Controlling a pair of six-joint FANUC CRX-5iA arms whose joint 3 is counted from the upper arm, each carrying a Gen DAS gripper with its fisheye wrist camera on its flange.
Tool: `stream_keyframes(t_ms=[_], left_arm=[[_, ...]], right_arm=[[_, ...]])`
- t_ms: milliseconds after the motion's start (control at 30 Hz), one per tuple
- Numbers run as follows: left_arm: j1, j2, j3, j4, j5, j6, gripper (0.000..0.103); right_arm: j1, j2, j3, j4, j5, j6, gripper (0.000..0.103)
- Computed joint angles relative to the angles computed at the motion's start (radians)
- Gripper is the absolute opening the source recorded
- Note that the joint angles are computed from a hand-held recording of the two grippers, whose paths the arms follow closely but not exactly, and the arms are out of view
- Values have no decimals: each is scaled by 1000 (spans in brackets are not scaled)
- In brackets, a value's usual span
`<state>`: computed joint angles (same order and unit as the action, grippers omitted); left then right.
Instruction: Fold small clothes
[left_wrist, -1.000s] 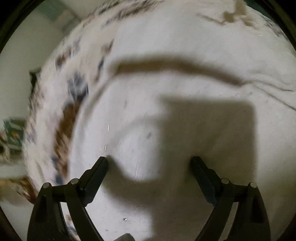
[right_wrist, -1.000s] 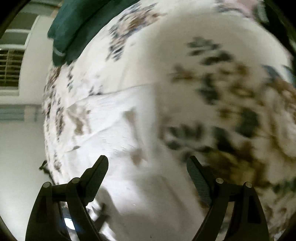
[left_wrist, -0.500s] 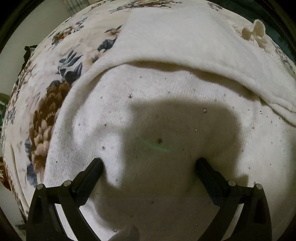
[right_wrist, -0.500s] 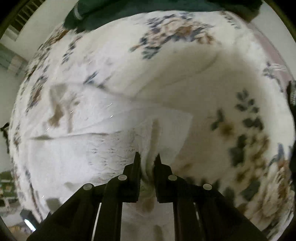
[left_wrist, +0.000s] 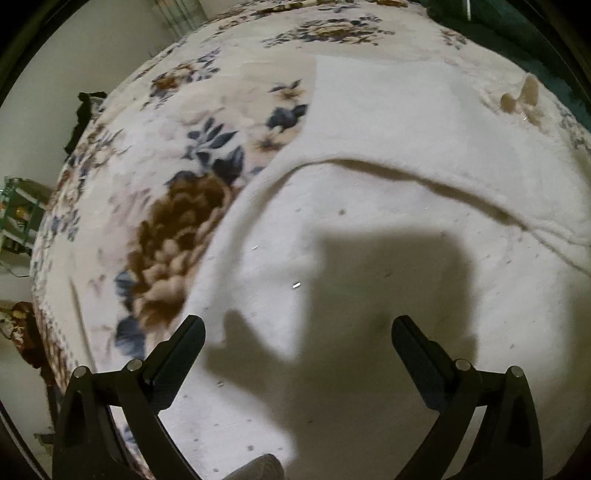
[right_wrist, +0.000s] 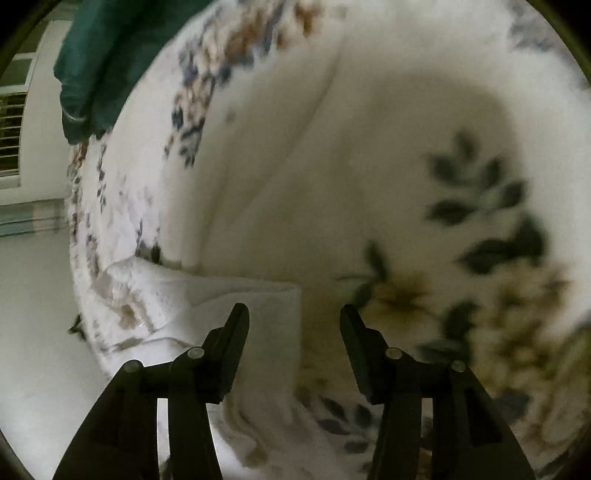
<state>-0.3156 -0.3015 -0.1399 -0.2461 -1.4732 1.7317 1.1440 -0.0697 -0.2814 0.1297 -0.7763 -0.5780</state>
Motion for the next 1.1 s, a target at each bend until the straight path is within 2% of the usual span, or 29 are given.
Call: stream_keyframes(t_ms=[33, 67, 100, 133, 233, 267, 300, 333, 400, 467, 500, 533, 633, 767, 867, 933, 1000, 1067, 1100], left_arm=[[3, -2, -5, -6, -4, -2, 103], [4, -2, -9, -11, -8, 1, 103], [3, 0, -11, -20, -16, 8, 103], [-4, 7, -8, -24, -20, 16, 103], [-7, -1, -7, -20, -21, 16, 103], [-8, -8, -9, -13, -20, 12, 103], [-12, -15, -10, -7, -20, 8, 103], [-18, -19, -8, -4, -23, -1, 103], [-17, -28, -9, 14, -22, -35, 103], [-26, -43, -3, 30, -25, -70, 103], [-25, -53, -4, 54, -27, -95, 103], [-15, -69, -8, 98, -28, -138, 103], [-21, -123, -25, 204, -41, -262, 103], [-155, -157, -24, 273, -94, -307, 103], [-295, -145, -31, 329, -120, -213, 103], [-398, -116, -42, 368, -121, -104, 103], [-491, -80, -56, 398, -99, -1, 103], [-589, -27, -51, 400, -68, 94, 103], [-650, 4, -43, 383, -44, 150, 99]], right_arm=[[-14, 6, -19, -31, 86, 25, 54], [-23, 19, -20, -49, 124, 43, 52], [-25, 36, -1, -52, 110, 61, 23], [-30, 62, 48, -68, 44, 117, 12], [-4, 124, 187, 76, -283, 123, 9], [-6, 129, 200, 83, -327, 126, 9], [-26, 131, 205, 38, -318, 154, 9], [-49, 131, 205, -36, -274, 206, 9], [-52, 141, 236, -72, -299, 241, 13], [-28, 119, 247, -68, -308, 216, 26], [-1, 105, 259, -50, -342, 174, 42], [41, 87, 270, -22, -383, 120, 53], [165, 37, 334, -19, -538, 18, 55], [358, -16, 398, -24, -669, -168, 55], [478, -47, 388, -9, -703, -286, 55], [552, -89, 333, 11, -688, -367, 55], [603, -147, 229, 45, -616, -447, 55], [617, -210, 114, 75, -517, -491, 55], [603, -228, 76, 75, -479, -486, 55]])
